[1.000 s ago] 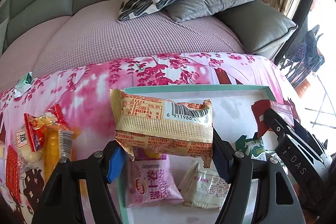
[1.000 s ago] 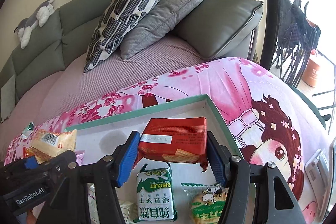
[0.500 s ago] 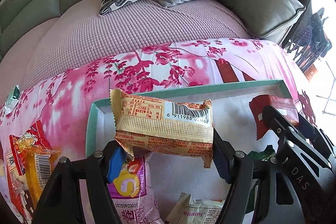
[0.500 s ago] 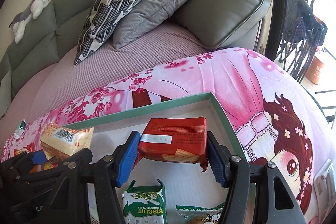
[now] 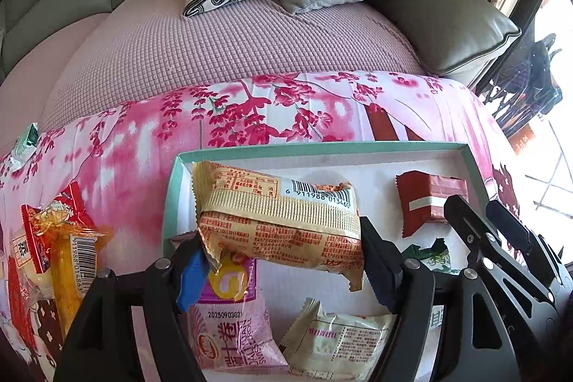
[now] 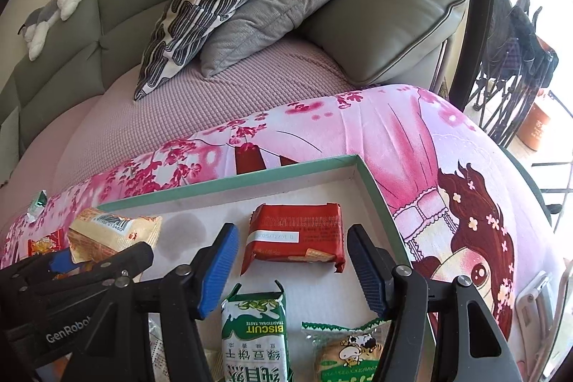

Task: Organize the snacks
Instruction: 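Lower both packets into the tray and open both tools, then withdraw both open tools from the tray toward the snack pile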

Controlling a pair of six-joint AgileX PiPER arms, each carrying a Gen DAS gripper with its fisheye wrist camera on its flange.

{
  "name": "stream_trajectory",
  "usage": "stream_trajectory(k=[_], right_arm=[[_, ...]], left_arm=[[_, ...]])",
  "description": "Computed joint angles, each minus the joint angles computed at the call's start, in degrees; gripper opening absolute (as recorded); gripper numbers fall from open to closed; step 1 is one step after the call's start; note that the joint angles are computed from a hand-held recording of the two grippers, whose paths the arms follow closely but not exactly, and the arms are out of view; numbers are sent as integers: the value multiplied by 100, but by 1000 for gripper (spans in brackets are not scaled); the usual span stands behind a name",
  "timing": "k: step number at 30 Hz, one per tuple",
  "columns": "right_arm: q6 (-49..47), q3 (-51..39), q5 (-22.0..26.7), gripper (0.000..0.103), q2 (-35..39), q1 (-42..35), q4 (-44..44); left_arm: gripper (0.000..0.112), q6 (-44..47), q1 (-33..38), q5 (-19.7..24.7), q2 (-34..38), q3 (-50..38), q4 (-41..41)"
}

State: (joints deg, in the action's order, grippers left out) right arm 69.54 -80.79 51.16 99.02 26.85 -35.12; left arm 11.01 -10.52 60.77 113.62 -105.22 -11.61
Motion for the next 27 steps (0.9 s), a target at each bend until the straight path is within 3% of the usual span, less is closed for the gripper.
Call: stream_trajectory(k=[8,18,27], right_arm=[[165,63,446,66,-351,467,47],[671,-12,833,67,-339,1512,-17],[761,-745,1061,67,288,2156,-138]], left_arm=[[83,224,323,68,-502,421,-370],[89,541,1282,-907,-2053,2644,7],[89,1099,2390,-1349,-2243,3321,-345]])
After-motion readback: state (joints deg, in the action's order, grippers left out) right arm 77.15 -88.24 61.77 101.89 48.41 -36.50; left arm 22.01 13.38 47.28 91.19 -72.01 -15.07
